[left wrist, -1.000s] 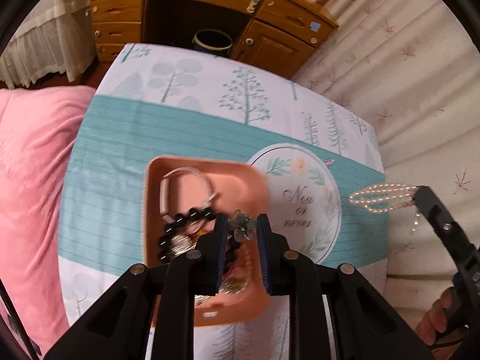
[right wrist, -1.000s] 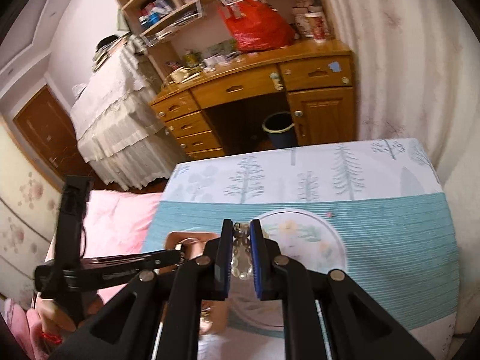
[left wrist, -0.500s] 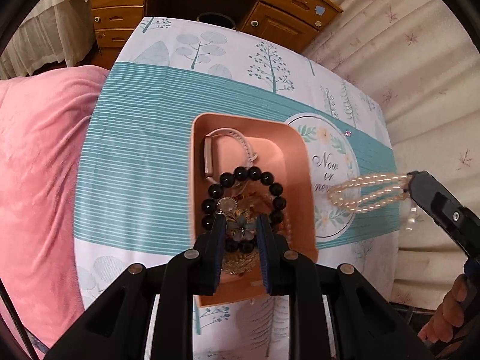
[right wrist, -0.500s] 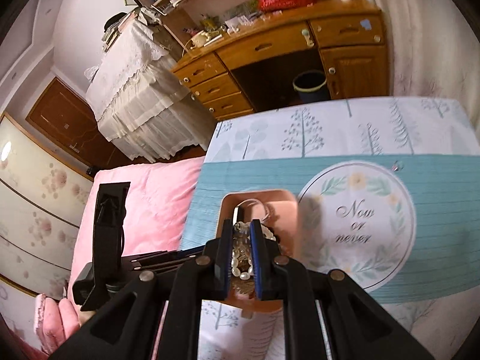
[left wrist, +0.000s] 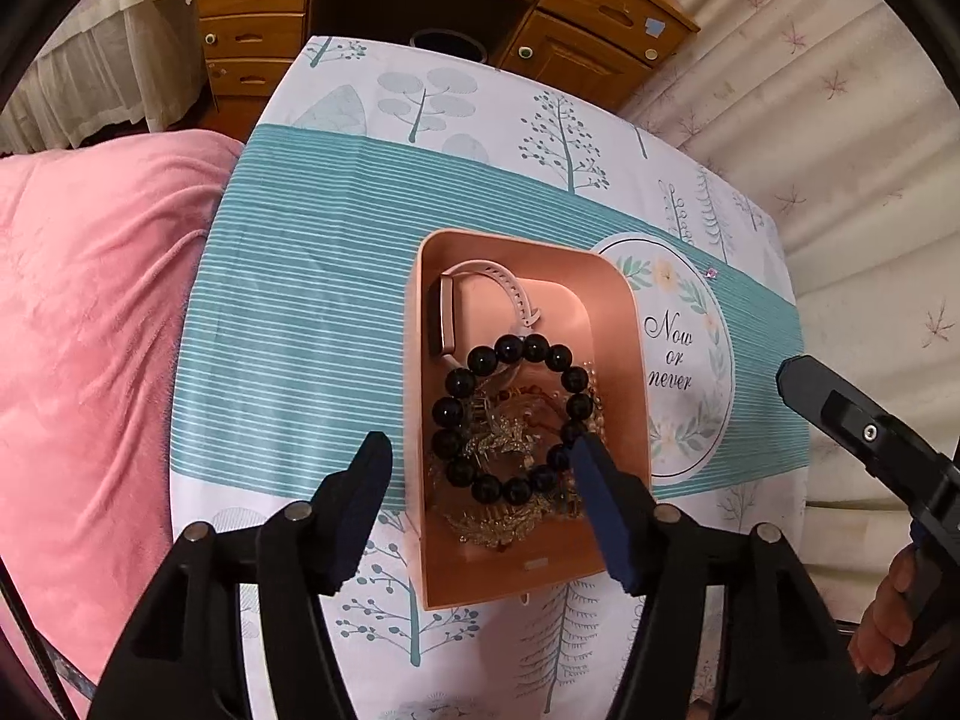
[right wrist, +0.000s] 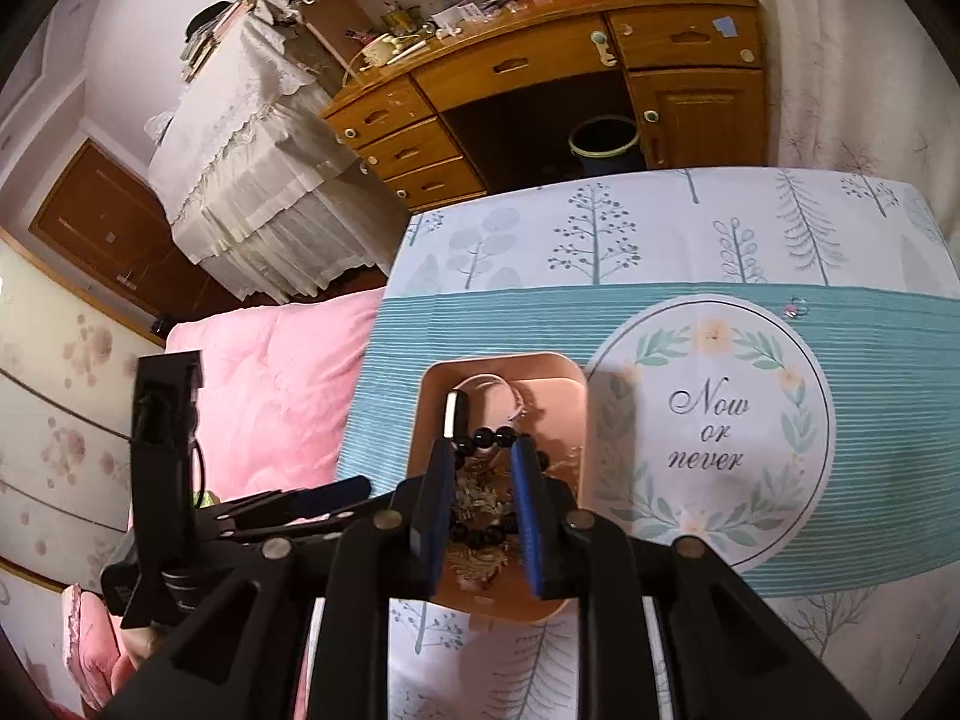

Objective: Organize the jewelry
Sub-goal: 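Lower the flower clasp into the peach box while the right tool drops the pearl necklace in, then move the right tool to the small pink-stone ring on the cloth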

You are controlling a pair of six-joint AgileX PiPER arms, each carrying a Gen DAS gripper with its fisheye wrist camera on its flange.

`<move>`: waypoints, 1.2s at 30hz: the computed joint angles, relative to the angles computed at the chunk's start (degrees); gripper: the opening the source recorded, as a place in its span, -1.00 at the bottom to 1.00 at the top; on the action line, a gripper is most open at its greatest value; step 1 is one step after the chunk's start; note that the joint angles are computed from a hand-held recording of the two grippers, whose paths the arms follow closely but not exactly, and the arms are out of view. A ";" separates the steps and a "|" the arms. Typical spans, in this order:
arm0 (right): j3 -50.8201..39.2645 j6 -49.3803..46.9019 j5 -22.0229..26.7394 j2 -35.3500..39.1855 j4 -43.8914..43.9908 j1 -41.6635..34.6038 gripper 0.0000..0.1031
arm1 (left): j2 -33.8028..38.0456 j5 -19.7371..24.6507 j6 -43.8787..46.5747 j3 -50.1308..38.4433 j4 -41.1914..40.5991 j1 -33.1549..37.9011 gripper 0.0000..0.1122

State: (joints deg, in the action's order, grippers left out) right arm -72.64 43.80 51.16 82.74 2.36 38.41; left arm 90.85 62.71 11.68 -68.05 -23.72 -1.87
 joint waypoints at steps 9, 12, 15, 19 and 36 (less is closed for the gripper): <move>3.83 -3.56 2.15 -0.92 0.67 -5.40 -0.54 | 0.28 -2.35 -6.12 -0.78 4.02 -5.59 0.29; 5.79 -5.39 2.52 -1.28 0.43 -8.74 -0.37 | 0.69 -3.47 -9.83 -1.75 6.80 -8.89 0.37; 7.40 -7.18 2.79 -0.76 -2.37 -11.78 -0.35 | 1.22 -4.65 -14.57 -2.53 9.95 -11.81 0.40; 10.74 -9.07 -1.76 0.01 -7.59 -15.08 -0.35 | 2.24 -6.03 -21.88 -4.07 15.64 -16.04 0.41; 20.18 -1.79 -25.31 6.62 -34.86 -21.63 -0.35 | 4.11 -13.62 -41.34 -4.78 26.03 -23.14 0.41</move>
